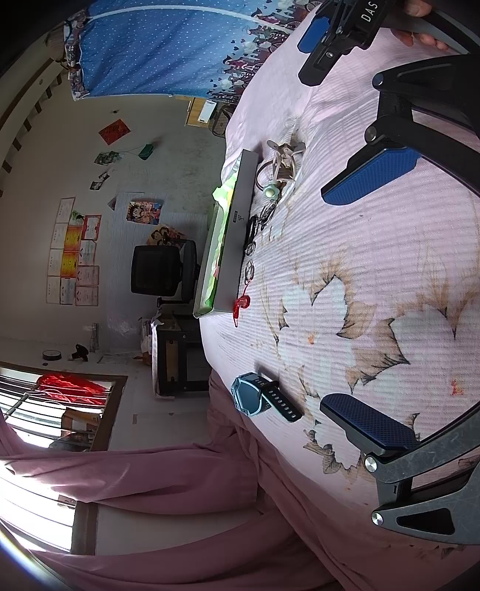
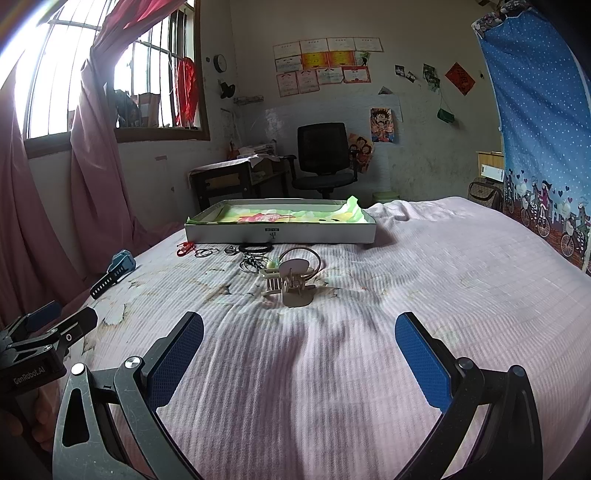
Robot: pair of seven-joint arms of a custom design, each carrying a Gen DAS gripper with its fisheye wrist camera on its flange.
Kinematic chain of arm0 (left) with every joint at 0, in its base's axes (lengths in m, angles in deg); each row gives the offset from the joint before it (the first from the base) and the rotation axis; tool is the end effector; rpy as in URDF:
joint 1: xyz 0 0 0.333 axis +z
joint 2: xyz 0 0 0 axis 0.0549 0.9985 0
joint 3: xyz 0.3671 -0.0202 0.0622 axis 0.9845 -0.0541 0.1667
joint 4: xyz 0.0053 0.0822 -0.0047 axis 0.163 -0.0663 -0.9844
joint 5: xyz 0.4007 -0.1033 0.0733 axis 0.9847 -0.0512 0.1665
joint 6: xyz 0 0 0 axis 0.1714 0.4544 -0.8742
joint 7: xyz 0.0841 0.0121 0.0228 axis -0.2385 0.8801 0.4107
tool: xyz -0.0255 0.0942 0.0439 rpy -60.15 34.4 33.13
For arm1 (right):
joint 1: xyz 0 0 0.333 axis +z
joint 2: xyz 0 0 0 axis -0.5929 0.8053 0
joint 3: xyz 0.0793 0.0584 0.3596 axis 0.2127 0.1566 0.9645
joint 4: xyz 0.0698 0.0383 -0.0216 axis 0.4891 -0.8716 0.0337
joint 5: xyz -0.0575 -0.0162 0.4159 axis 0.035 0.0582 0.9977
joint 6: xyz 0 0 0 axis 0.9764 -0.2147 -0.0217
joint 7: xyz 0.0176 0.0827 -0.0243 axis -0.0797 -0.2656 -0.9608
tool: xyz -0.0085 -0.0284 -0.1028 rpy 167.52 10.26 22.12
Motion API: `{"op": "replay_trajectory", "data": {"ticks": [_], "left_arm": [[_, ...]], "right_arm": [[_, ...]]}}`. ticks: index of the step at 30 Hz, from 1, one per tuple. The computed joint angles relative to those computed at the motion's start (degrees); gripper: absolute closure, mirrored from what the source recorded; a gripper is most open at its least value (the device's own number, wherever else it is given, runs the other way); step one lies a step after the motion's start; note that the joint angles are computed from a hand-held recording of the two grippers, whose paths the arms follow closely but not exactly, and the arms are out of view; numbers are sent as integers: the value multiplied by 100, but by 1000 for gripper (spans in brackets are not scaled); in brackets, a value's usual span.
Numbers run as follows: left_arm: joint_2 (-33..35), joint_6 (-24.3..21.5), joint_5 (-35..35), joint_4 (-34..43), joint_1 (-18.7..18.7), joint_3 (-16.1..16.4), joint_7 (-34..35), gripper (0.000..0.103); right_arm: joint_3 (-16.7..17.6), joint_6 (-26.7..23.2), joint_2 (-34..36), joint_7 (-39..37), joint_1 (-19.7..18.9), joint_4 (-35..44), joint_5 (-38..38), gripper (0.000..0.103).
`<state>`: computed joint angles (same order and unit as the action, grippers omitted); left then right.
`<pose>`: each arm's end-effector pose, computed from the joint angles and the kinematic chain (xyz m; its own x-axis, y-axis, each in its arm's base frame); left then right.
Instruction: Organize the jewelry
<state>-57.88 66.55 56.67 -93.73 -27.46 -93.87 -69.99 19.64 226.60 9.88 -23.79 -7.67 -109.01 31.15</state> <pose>0.5945 -0.4545 0.4775 0.0399 -0.9978 0.0526 -0.4077 -0.0643 -0.9109 0.6067 0.3186 0.4772 0.0351 -0.9904 -0.1336 -0.4065 0.1080 -0.9073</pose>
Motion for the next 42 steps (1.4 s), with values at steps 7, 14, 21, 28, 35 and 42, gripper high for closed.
{"op": "replay_trajectory", "data": {"ticks": [7,14,21,28,35,42], "left_arm": [[1,-2,1,1,-2,2,6,0],[1,-9,3,1,-4,2,12,0],[-2,-10,6,-2,-2,3,15,0],[-1,-16,3,-1,-2,0,25,0],[-2,-24,7,-2,-3,1,30,0],[-2,-28,13,-3,-4,2,13,0]], "right_arm": [[0,-1,-3,0,-2,-2,8,1],[-1,-9,-5,3,-4,-6,2,1],[-2,-9,-6,-1,-3,-3,11,1],[-4,-13,-10,8,-4,-10,1,1],[-6,-14,-11,10,-2,-9,6,1],[-3,6,21,47,25,17,-8,1]]}}
